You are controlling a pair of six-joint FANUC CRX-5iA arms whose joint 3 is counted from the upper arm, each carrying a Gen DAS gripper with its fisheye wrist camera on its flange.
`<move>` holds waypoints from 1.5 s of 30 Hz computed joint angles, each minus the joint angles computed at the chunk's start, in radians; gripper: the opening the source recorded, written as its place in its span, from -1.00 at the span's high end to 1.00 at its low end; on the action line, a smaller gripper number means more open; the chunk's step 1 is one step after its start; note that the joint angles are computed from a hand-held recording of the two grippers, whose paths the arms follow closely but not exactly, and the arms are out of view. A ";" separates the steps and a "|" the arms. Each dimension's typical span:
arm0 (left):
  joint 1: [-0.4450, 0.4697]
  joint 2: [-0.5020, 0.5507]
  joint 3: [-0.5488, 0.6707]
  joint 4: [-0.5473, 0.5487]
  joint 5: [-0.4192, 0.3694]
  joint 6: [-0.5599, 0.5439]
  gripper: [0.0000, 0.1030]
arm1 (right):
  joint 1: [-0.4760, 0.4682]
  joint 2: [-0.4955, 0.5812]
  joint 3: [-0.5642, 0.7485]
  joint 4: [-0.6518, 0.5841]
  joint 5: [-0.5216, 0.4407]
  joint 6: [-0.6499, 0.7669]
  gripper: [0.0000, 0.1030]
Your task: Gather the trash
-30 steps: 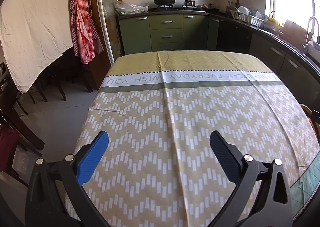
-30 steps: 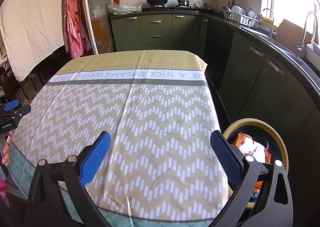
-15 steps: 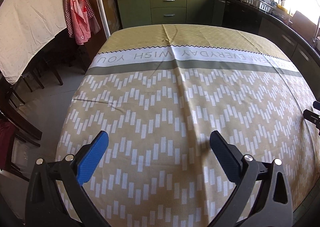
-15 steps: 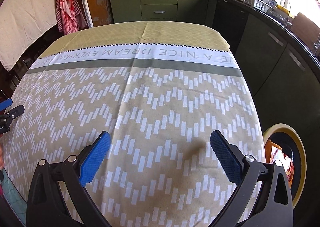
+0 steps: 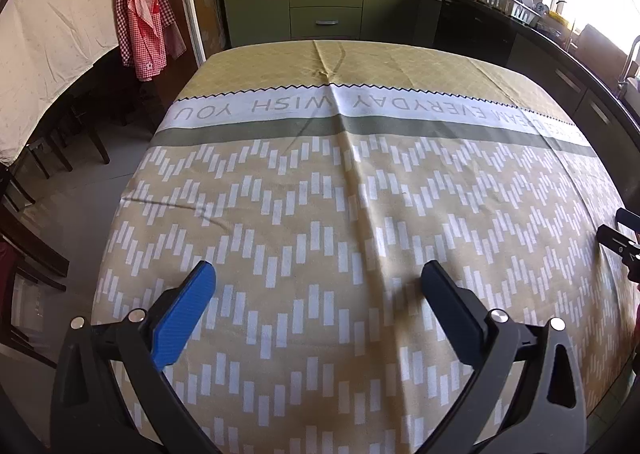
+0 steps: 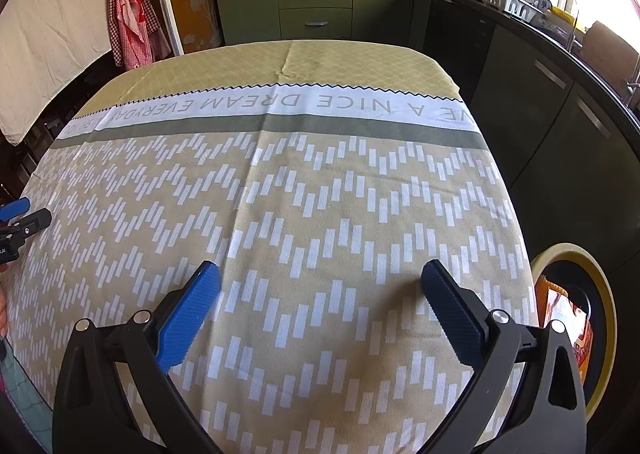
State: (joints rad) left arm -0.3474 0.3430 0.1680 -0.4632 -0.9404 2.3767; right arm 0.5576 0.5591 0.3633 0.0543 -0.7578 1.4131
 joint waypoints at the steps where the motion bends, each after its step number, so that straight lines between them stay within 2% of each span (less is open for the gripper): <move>1: 0.000 0.003 0.003 0.001 0.001 -0.004 -0.90 | 0.001 -0.001 -0.001 0.001 0.000 -0.001 -0.92; 45: 0.007 0.011 0.005 0.016 0.024 -0.035 -0.89 | 0.001 0.000 -0.002 0.003 0.003 -0.011 -0.94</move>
